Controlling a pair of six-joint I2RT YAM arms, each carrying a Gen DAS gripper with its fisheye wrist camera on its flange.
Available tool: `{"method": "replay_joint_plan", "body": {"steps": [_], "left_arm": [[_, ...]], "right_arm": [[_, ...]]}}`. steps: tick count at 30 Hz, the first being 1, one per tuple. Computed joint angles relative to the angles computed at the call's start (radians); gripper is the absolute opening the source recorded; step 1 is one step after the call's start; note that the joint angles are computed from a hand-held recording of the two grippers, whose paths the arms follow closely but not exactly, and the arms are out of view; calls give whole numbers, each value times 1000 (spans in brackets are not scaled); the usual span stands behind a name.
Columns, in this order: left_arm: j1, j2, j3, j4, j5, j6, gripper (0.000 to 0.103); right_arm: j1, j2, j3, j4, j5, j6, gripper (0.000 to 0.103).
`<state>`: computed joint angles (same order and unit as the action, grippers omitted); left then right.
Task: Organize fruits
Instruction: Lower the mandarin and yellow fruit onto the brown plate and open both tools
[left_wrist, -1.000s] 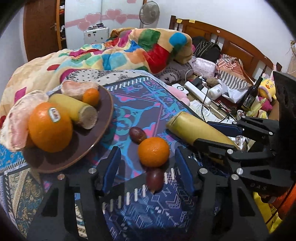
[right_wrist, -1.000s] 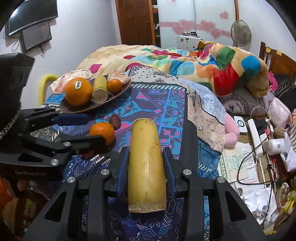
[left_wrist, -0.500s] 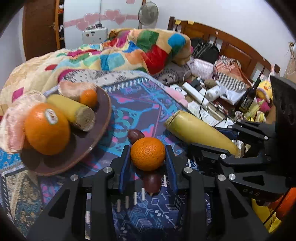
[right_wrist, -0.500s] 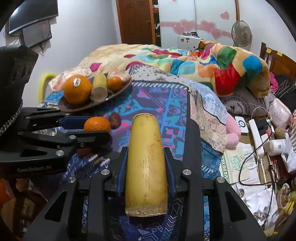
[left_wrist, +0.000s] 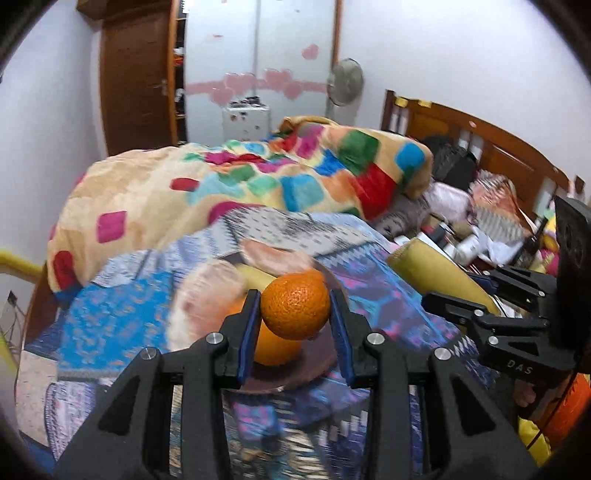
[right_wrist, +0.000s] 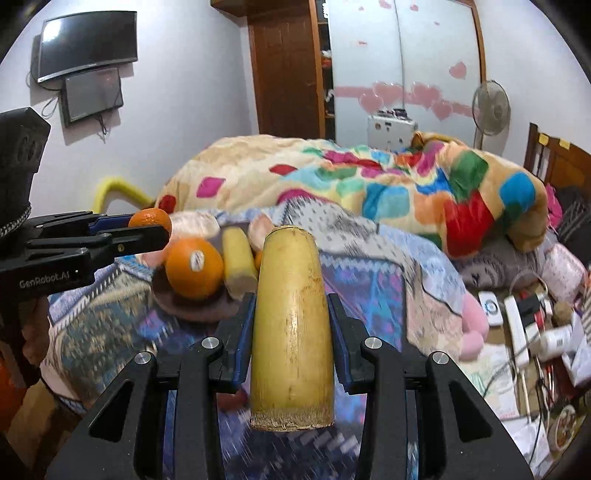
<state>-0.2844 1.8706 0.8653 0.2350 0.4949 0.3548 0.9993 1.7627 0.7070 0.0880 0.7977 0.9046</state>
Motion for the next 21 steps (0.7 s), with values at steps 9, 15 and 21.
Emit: {"method": "replay_joint_plan", "body": {"steps": [9, 15, 21], "left_arm": [[33, 119, 171, -63, -23, 2, 37], [32, 201, 276, -122, -34, 18, 37], [21, 257, 351, -174, -39, 34, 37]], "right_arm": [[-153, 144, 163, 105, -143, -206, 34], [-255, 261, 298, 74, -279, -265, 34], [-305, 323, 375, 25, -359, -280, 34]]}}
